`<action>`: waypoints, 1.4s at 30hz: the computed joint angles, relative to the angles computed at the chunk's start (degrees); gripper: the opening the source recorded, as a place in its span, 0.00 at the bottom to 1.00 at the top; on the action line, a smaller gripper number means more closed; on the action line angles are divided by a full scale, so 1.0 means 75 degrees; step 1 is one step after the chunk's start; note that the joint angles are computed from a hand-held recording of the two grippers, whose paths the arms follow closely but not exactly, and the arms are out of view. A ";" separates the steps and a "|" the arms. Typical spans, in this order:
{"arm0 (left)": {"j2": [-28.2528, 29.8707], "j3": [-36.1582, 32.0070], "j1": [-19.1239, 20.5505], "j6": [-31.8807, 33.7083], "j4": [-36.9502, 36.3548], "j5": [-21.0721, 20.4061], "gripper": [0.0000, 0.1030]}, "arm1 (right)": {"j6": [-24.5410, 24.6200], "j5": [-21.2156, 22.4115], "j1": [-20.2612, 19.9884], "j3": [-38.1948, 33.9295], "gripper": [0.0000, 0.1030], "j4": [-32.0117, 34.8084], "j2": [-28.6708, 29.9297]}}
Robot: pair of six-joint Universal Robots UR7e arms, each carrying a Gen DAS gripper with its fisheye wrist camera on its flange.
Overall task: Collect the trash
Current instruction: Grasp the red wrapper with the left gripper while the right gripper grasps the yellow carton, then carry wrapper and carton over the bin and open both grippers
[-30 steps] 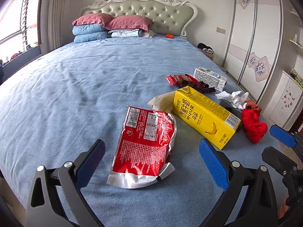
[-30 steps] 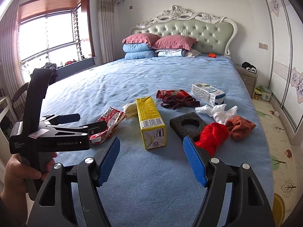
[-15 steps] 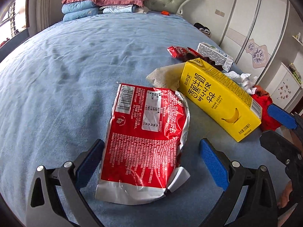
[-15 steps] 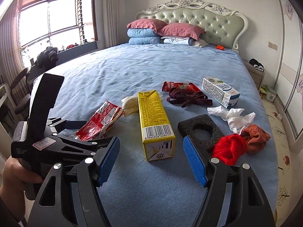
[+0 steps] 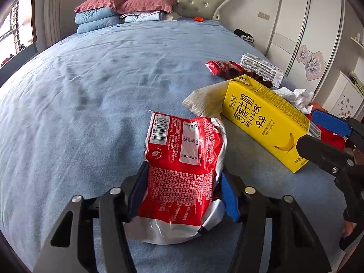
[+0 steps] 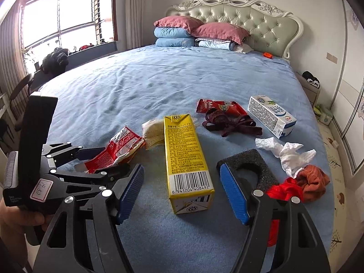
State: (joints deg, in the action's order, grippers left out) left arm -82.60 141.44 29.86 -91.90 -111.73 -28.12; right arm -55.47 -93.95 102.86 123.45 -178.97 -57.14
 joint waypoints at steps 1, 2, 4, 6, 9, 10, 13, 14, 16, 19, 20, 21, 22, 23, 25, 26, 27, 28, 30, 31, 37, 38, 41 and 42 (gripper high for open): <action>-0.0045 0.0045 -0.0012 0.0102 -0.0112 0.0013 0.45 | 0.0001 -0.0034 0.0008 -0.0018 0.66 0.0003 0.0024; -0.0101 0.0110 -0.0035 0.0209 -0.0253 0.0042 0.28 | 0.0008 -0.0066 0.0016 -0.0030 0.66 -0.0002 0.0044; -0.0296 0.0300 -0.0114 0.0393 -0.0651 0.0078 0.20 | 0.0033 -0.0109 0.0028 -0.0072 0.66 0.0061 0.0075; -0.0522 0.0497 -0.0270 0.0308 -0.0831 0.0184 0.18 | 0.0078 -0.0142 0.0026 -0.0118 0.66 0.0134 0.0108; -0.0843 0.0585 -0.0563 -0.0345 -0.0258 0.0294 0.17 | 0.0167 -0.0223 0.0026 -0.0223 0.66 0.0284 0.0173; -0.0944 0.0622 -0.0661 -0.0442 -0.0177 0.0315 0.17 | 0.0204 -0.0259 0.0029 -0.0258 0.66 0.0312 0.0205; -0.1119 0.0620 -0.0905 -0.0714 0.0161 0.0360 0.17 | 0.0329 -0.0354 0.0037 -0.0405 0.61 0.0496 0.0308; -0.1158 0.0636 -0.0959 -0.0681 0.0136 0.0368 0.17 | 0.0381 -0.0423 0.0049 -0.0458 0.50 0.0544 0.0349; -0.1188 0.0631 -0.1020 -0.0617 0.0054 0.0358 0.17 | 0.0414 -0.0531 0.0064 -0.0542 0.40 0.0666 0.0417; -0.1141 0.0513 -0.1112 -0.0750 0.0312 0.0359 0.17 | 0.0382 -0.0510 0.0049 -0.0481 0.39 0.0566 0.0398; -0.1113 0.0471 -0.1138 -0.0771 0.0371 0.0356 0.17 | 0.0374 -0.0482 0.0036 -0.0444 0.39 0.0536 0.0358; -0.1098 0.0434 -0.1169 -0.0846 0.0475 0.0364 0.17 | 0.0377 -0.0414 0.0008 -0.0400 0.38 0.0511 0.0300; -0.1066 0.0392 -0.1190 -0.0848 0.0512 0.0354 0.17 | 0.0378 -0.0312 -0.0031 -0.0354 0.38 0.0532 0.0215; -0.1029 0.0356 -0.1203 -0.0812 0.0512 0.0345 0.17 | 0.0390 -0.0213 -0.0069 -0.0315 0.38 0.0596 0.0118; -0.0901 0.0250 -0.1205 -0.0795 0.0575 0.0337 0.17 | 0.0410 0.0006 -0.0150 -0.0223 0.37 0.0729 -0.0101; -0.0841 0.0209 -0.1203 -0.0764 0.0564 0.0329 0.17 | 0.0430 0.0137 -0.0206 -0.0175 0.37 0.0808 -0.0225; -0.0767 0.0180 -0.1202 -0.0694 0.0471 0.0320 0.17 | 0.0459 0.0288 -0.0272 -0.0127 0.37 0.0908 -0.0362; -0.0697 0.0163 -0.1199 -0.0604 0.0318 0.0320 0.17 | 0.0495 0.0441 -0.0341 -0.0078 0.37 0.1008 -0.0504; -0.0541 0.0163 -0.1209 -0.0276 -0.0186 0.0300 0.17 | 0.0530 0.0732 -0.0492 0.0045 0.37 0.1148 -0.0816; -0.0436 0.0144 -0.1210 -0.0122 -0.0406 0.0301 0.17 | 0.0525 0.0869 -0.0562 0.0119 0.37 0.1168 -0.0975; 0.0566 -0.0092 -0.1120 0.1607 -0.2609 0.0271 0.17 | 0.0401 0.1627 -0.1080 0.0548 0.37 0.1173 -0.2004; 0.0814 -0.0163 -0.1095 0.2024 -0.3142 0.0236 0.17 | 0.0408 0.1722 -0.1190 0.0601 0.37 0.1134 -0.2159; 0.1625 -0.0513 -0.0972 0.3185 -0.4447 0.0116 0.17 | 0.0401 0.1980 -0.1585 0.0684 0.37 0.1208 -0.2624; 0.1908 -0.0646 -0.0915 0.3617 -0.4915 0.0036 0.17 | 0.0399 0.2051 -0.1723 0.0711 0.37 0.1218 -0.2778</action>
